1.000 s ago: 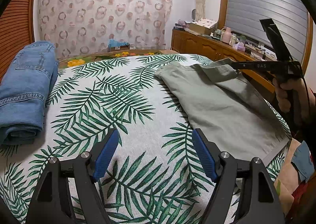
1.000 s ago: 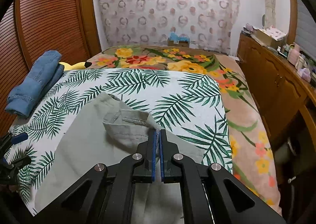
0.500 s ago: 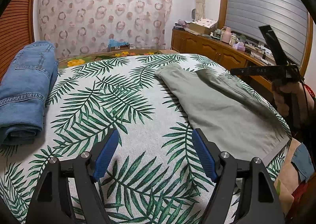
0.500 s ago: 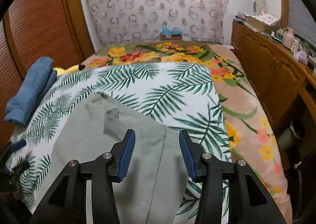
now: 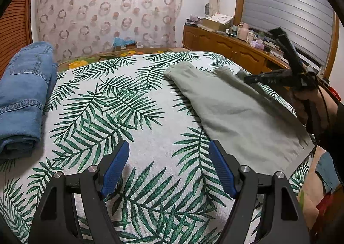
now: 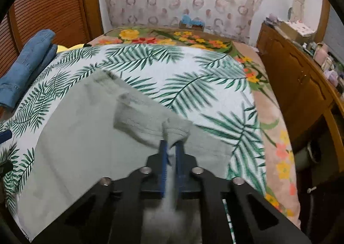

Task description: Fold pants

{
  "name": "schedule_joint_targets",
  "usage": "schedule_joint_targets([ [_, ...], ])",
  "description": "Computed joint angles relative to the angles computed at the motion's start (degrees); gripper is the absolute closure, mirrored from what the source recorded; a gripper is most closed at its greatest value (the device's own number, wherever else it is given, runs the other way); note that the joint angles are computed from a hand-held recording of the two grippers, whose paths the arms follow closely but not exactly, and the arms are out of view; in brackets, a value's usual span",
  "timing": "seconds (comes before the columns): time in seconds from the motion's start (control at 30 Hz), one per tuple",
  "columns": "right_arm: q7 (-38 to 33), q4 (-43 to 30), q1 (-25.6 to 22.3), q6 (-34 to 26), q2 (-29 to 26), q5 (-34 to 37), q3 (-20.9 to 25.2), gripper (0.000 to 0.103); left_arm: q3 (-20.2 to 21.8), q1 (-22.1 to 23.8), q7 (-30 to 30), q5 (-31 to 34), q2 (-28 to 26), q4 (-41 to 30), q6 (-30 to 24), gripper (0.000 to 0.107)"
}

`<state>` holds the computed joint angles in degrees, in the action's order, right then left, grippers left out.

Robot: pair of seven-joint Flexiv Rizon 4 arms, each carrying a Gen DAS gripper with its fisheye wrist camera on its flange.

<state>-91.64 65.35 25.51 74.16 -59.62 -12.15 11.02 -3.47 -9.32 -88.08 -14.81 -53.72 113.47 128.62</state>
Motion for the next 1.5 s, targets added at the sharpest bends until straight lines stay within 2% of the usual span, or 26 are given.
schedule_joint_targets([
  [0.2,2.86,-0.12,-1.13,2.64,-0.06,0.93,-1.06,0.1,0.06,-0.06,-0.06,0.02,0.05,0.02,-0.04,0.029],
  [0.23,3.84,0.04,-0.78,2.87,-0.02,0.76,-2.0,0.1,0.06,-0.07,-0.06,0.03,0.05,0.02,-0.04,0.029],
  [0.3,8.36,0.39,1.48,3.89,-0.18,-0.31,-6.97,0.099,0.09,-0.12,-0.09,-0.03,0.05,0.01,-0.07,0.029],
  [0.37,12.1,0.33,2.69,4.15,-0.54,-1.79,-10.03,0.089,0.1,-0.13,-0.07,-0.03,0.07,0.03,-0.13,0.029],
  [0.43,13.56,-0.02,1.96,3.84,-0.82,-2.43,-9.06,0.07,0.16,-0.19,0.0,-0.09,0.12,0.04,-0.23,0.029],
  [0.47,13.63,0.06,1.45,4.01,-0.84,-2.68,-8.22,0.067,0.14,-0.13,0.05,-0.09,0.13,-0.08,-0.45,0.029],
  [0.57,12.72,1.59,0.74,4.95,-0.29,-3.64,-6.66,0.066,0.28,-0.4,0.08,-0.48,0.09,-0.12,-0.68,0.029],
  [0.63,11.96,4.68,0.77,6.71,1.14,-4.27,-6.17,0.066,0.35,-0.56,0.13,-0.69,0.06,-0.17,-0.85,0.029],
  [0.8,7.52,14.4,-1.89,11.35,5.36,-4.12,-1.18,0.065,0.45,-0.61,0.32,-0.84,0.17,-0.16,-1.52,0.029],
  [0.9,6.77,20.73,-1.61,15.27,7.84,-4.35,-1.47,0.065,0.66,-0.96,0.41,-1.18,0.18,-0.18,-1.6,0.029],
  [1.03,7.6,27.27,0.21,20.64,10.3,-4.6,-4.28,0.062,0.7,-1.01,0.42,-1.25,0.22,-0.12,-1.65,0.029],
  [1.17,7.84,29.25,-0.5,21.52,10.47,-5.65,-3.97,0.057,0.96,-1.27,0.79,-1.66,0.34,-0.27,-2.29,0.029],
  [1.27,9.34,30.37,2.38,24.93,10.65,-4.94,-7.98,0.046,1.09,-1.39,0.97,-1.94,0.49,-0.26,-2.75,0.029],
  [1.33,9.44,30.29,0.74,26.41,9.98,-5.19,-6.36,0.042,1.13,-1.45,1.01,-2.05,0.55,-0.23,-2.86,0.029],
  [1.5,9.42,34.16,4.16,33.56,10.04,-2.74,-10.26,0.04,2.02,-2.87,1.88,-3.52,0.92,-0.33,-4.01,0.029],
])
